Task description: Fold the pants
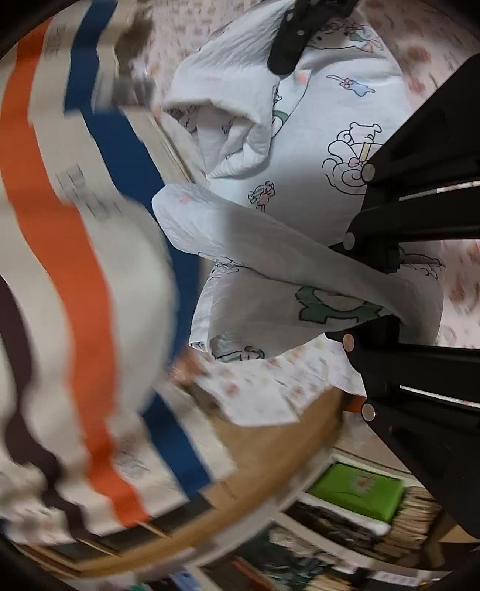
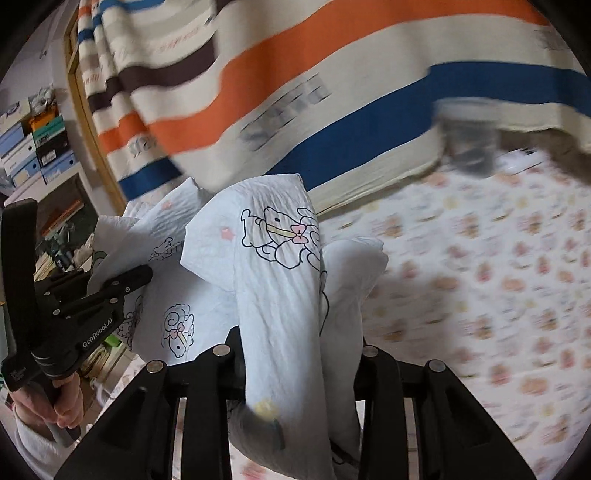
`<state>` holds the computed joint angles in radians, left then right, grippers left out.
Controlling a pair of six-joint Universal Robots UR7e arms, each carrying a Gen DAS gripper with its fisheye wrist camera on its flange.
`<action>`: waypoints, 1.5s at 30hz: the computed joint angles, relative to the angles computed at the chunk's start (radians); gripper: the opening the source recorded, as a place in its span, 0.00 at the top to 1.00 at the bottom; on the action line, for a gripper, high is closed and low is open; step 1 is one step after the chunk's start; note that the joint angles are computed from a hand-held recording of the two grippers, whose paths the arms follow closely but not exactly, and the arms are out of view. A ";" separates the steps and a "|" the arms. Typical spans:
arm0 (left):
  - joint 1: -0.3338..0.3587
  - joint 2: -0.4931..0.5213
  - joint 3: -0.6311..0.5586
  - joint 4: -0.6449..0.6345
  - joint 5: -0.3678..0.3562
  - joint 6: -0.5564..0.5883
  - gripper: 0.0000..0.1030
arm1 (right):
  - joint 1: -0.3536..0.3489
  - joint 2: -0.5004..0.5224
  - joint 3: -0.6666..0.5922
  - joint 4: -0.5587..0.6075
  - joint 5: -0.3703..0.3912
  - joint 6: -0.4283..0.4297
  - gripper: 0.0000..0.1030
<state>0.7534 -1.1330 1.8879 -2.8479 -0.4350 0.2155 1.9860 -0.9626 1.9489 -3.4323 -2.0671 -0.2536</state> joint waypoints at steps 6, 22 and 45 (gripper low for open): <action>0.113 0.014 -0.012 0.010 0.001 -0.007 0.88 | -0.002 0.159 -0.090 0.004 -0.049 0.034 0.66; 0.089 0.105 -0.011 -0.491 0.164 0.284 0.44 | -0.035 0.128 -0.060 -0.292 -0.232 -0.142 0.27; 0.254 0.133 -0.115 -0.017 -0.073 -0.168 0.73 | -0.121 0.160 -0.148 0.131 0.003 -0.007 0.69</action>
<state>1.0075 -0.9997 1.7725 -2.8646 -0.5076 0.0479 1.8645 -0.8028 1.8011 -3.3011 -2.0646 -0.2604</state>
